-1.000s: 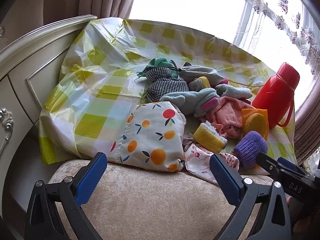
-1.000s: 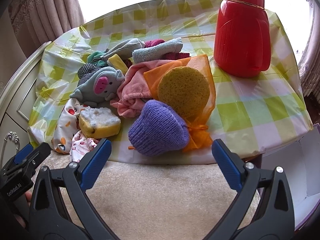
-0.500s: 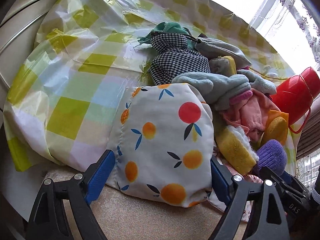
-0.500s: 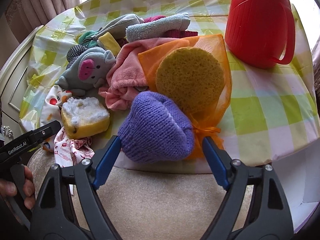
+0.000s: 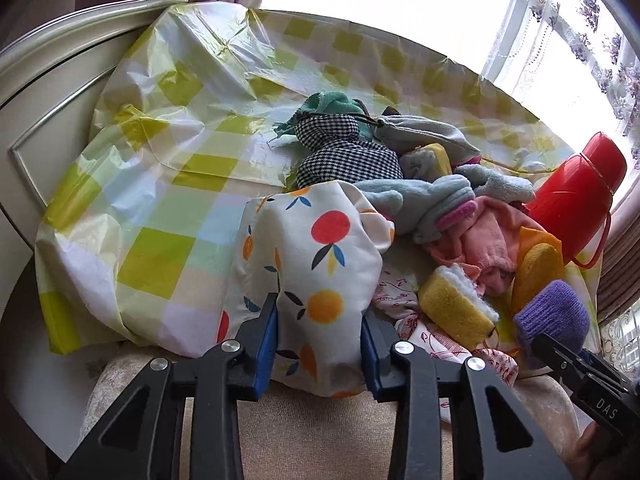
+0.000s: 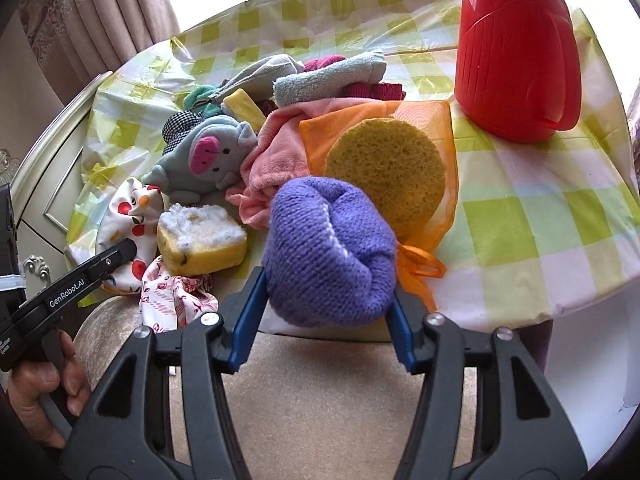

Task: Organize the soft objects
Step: 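Grasp the white orange-print cloth with the left gripper while the right gripper grasps the purple knit hat, then carry the cloth and hat into the white box while opening both grippers to drop them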

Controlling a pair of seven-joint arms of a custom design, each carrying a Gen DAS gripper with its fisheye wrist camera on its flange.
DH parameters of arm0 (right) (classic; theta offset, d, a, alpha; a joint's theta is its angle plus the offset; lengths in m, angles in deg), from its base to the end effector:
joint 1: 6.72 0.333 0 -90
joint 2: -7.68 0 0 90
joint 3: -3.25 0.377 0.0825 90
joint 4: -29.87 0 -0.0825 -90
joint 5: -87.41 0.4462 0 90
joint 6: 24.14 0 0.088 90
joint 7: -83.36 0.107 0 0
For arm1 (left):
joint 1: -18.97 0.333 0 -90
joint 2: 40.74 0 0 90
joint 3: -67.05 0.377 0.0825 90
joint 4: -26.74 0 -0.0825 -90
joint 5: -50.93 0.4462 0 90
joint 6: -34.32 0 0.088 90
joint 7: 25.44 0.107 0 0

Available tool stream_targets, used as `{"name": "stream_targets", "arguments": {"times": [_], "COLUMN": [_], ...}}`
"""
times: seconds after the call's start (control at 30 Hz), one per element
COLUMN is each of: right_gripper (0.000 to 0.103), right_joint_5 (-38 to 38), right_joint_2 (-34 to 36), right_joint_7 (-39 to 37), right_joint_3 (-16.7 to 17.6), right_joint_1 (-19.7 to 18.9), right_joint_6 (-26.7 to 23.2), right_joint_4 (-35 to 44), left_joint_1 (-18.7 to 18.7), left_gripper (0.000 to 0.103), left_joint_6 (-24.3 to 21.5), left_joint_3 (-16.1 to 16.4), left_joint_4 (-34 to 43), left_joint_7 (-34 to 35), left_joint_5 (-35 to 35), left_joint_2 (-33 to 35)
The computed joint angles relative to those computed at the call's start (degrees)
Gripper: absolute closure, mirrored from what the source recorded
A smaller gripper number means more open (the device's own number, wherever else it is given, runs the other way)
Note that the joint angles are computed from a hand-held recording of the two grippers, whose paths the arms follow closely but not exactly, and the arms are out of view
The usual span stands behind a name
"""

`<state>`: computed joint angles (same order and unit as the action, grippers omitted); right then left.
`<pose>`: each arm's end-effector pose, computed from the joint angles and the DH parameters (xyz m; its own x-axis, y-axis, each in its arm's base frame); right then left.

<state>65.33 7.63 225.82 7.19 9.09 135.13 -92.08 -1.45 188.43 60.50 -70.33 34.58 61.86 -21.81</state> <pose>0.5946 0.2312 0.5099 -0.1671 -0.9561 -0.2406 -0.7591 0.2805 -0.5874 0.6906 -0.3455 0.5126 -0.1327 -0.9730 0.1886 -0.8034 -0.0058 -0.5954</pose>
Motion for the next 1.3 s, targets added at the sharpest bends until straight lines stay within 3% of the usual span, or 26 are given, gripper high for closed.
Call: {"name": "stream_targets", "arguments": {"times": [0.23, 0.37, 0.47, 0.57, 0.77, 0.9, 1.0, 1.3], "right_gripper": [0.043, 0.043, 0.043, 0.043, 0.043, 0.043, 0.043, 0.039], "right_joint_5": [-5.55, -8.34, -10.56, -12.29, -13.17, -12.6, -12.26, -12.89], "right_joint_2": [-2.46, -4.54, -7.4, -11.07, -18.65, -22.74, -25.85, -33.08], "right_joint_7": [5.93, 8.95, 11.49, 13.71, 16.33, 16.49, 17.15, 20.49], "right_joint_3": [0.19, 0.64, 1.2, 1.87, 3.08, 2.94, 2.7, 3.71], "right_joint_1": [-0.61, -1.42, -2.46, -3.91, -7.3, -8.88, -10.29, -13.77], "right_joint_6": [2.42, 2.49, 1.79, 0.19, -4.69, -9.96, -12.6, -21.49], "right_joint_4": [-1.92, -3.38, -5.51, -8.55, -14.59, -17.22, -19.31, -22.68], "left_joint_1": [-2.82, -5.18, -5.63, -4.77, -2.93, 1.02, 4.12, 6.57], "left_gripper": [0.071, 0.071, 0.071, 0.071, 0.071, 0.071, 0.071, 0.065], "left_joint_6": [6.0, 9.58, 11.66, 13.12, 15.95, 16.17, 14.43, 4.4], "left_joint_3": [3.34, 5.64, 5.2, 2.65, -4.27, -13.02, -19.84, -31.03], "left_joint_4": [-4.21, -6.25, -6.78, -6.81, -6.5, -5.58, -3.96, 2.19], "left_joint_7": [-8.05, -15.43, -17.82, -15.3, -0.02, 17.24, 28.99, 51.81], "left_joint_5": [8.45, 18.34, 24.6, 24.88, 13.09, -1.27, -11.57, -32.21], "left_joint_2": [-3.26, -5.51, -6.6, -6.99, -6.59, -5.49, -4.13, 0.58]}}
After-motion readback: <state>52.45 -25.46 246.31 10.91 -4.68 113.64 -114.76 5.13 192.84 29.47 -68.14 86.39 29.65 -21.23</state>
